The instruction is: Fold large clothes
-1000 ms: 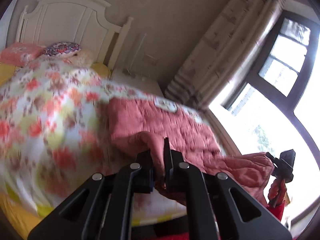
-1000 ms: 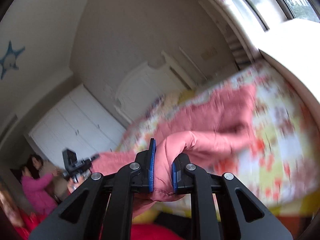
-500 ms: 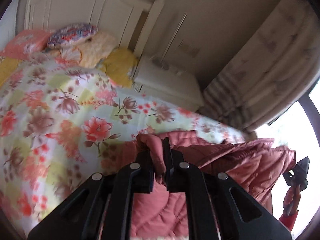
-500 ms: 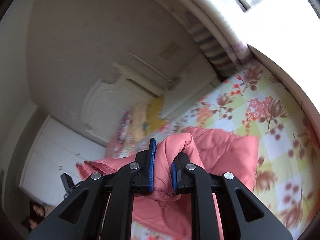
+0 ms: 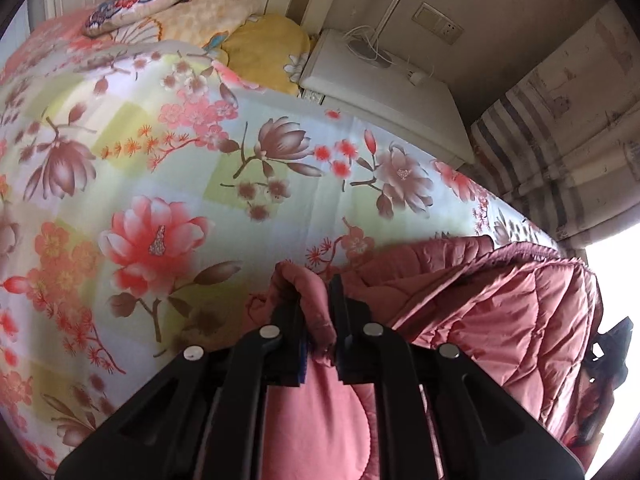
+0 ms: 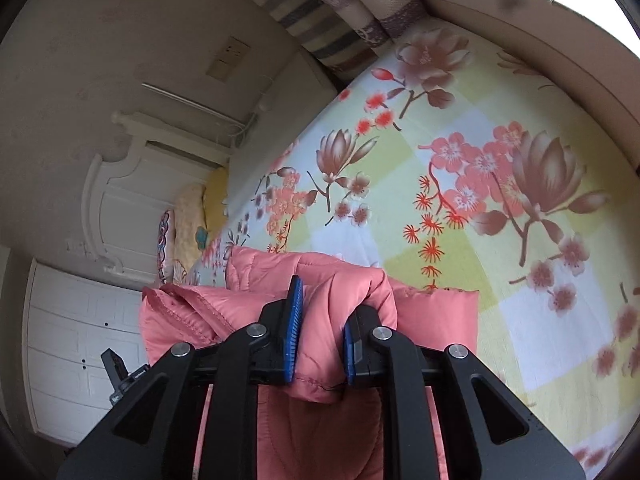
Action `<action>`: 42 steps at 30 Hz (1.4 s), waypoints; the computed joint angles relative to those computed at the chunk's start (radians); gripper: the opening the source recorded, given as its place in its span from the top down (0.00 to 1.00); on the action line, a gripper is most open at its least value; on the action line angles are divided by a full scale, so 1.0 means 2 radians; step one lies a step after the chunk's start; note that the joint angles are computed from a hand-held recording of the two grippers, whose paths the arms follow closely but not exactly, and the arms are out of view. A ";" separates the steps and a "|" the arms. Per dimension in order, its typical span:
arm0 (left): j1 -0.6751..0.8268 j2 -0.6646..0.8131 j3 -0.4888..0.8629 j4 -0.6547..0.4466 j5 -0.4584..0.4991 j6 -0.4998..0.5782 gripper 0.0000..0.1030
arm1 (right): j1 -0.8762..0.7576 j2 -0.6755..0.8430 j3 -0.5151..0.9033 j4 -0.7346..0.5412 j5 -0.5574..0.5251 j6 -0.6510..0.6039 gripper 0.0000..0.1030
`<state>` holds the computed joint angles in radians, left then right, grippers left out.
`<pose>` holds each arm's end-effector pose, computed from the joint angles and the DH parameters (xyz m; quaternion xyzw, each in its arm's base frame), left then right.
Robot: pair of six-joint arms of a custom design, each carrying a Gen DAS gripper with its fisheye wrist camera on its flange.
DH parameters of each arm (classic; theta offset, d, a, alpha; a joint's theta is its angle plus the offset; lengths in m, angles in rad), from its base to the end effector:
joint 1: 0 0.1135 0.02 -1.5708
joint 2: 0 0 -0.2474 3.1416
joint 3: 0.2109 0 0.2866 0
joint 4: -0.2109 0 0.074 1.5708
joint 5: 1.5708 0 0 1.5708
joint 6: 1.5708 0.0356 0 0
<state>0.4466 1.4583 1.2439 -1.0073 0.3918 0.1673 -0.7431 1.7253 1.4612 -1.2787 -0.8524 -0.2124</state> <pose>0.2903 0.1240 0.2579 -0.1010 0.9613 -0.1313 0.2203 0.2737 -0.2150 0.2453 0.2332 0.8801 0.3612 0.2014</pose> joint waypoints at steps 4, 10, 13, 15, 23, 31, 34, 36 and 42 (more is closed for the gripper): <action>-0.011 -0.003 0.005 -0.004 -0.012 -0.004 0.89 | -0.004 -0.010 0.054 -0.053 0.002 -0.016 0.80; -0.018 -0.001 0.009 -0.005 -0.023 -0.006 0.89 | -0.002 -0.010 0.129 -0.100 -0.019 -0.017 0.58; -0.022 0.002 0.010 -0.003 -0.028 -0.007 0.88 | -0.024 -0.033 0.120 -0.024 -0.042 0.077 0.04; -0.025 0.001 0.011 -0.005 -0.031 -0.004 0.86 | -0.032 -0.041 0.125 0.000 -0.038 0.103 0.04; -0.025 0.004 0.018 -0.013 -0.030 0.006 0.82 | 0.211 -0.204 0.016 -0.006 0.118 -0.058 0.04; -0.012 -0.004 0.031 -0.050 -0.002 0.057 0.62 | 0.529 -0.151 -0.095 0.135 0.411 0.004 0.11; 0.011 -0.015 0.040 -0.076 0.011 0.090 0.29 | 0.514 -0.112 -0.103 0.162 0.365 0.010 0.04; 0.022 -0.047 0.029 -0.067 -0.017 0.107 0.03 | 0.505 -0.106 -0.097 0.152 0.350 0.008 0.04; 0.053 -0.121 0.034 -0.079 -0.014 0.133 0.02 | 0.504 -0.118 -0.105 0.152 0.351 0.007 0.04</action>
